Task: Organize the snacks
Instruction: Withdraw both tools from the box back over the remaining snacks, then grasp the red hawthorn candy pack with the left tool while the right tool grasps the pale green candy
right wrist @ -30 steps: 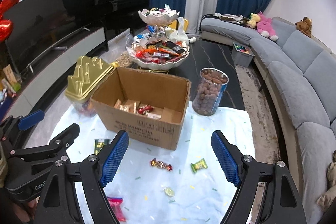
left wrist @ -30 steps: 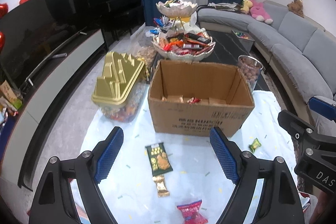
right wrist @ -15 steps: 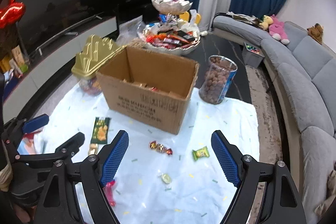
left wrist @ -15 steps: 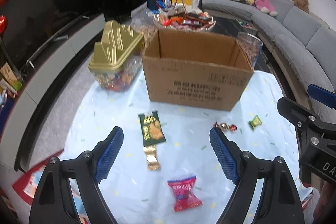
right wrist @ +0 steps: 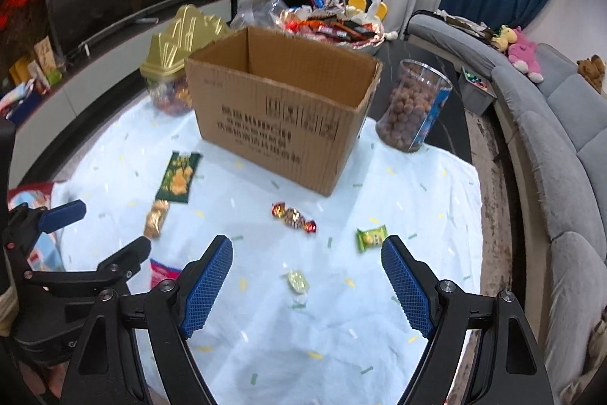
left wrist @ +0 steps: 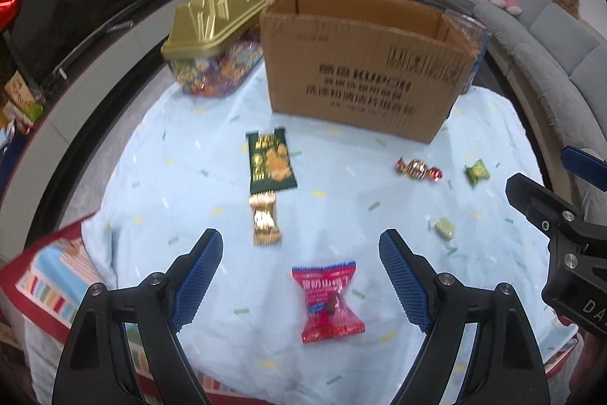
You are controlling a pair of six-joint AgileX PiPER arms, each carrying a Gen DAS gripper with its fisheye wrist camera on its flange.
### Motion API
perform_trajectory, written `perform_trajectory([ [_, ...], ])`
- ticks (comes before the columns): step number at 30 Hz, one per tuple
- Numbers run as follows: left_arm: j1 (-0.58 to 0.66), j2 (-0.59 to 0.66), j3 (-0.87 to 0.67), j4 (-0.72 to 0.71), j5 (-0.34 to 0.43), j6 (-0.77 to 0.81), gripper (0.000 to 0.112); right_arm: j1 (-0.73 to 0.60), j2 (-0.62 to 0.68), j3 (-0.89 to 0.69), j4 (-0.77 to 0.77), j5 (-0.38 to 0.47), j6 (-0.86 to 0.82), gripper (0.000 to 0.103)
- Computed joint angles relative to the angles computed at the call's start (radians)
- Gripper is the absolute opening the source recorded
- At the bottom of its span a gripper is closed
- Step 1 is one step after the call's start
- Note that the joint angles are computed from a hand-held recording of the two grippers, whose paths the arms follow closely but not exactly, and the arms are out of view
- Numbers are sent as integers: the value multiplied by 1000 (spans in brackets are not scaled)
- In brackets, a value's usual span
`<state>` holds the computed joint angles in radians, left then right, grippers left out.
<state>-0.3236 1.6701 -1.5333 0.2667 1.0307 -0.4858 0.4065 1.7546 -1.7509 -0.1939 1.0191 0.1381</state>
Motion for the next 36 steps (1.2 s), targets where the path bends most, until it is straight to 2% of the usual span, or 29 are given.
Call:
perform_trajectory([
  [6,-12,-19,90,-7,-40,-75,85,-17,-6,80,39,-53,-62,82],
  [13,4,14,131,-56,-58,-98,85,-16,3,159,11,-121,-150,81],
  [19,-7,46,149,-79,-70,-100,85,-50,35,183,87,-129,-227,79],
  [22,-11,58,155,-71,-75,-118,85,-60,55,196,113,-137,-253,76],
  [32,-18,100,159,-65,-86,-157,79,-102,141,168,221,-149,-334,55],
  [36,-16,116,164,-102,-106,-115,62,-118,175,147,243,-144,-355,50],
])
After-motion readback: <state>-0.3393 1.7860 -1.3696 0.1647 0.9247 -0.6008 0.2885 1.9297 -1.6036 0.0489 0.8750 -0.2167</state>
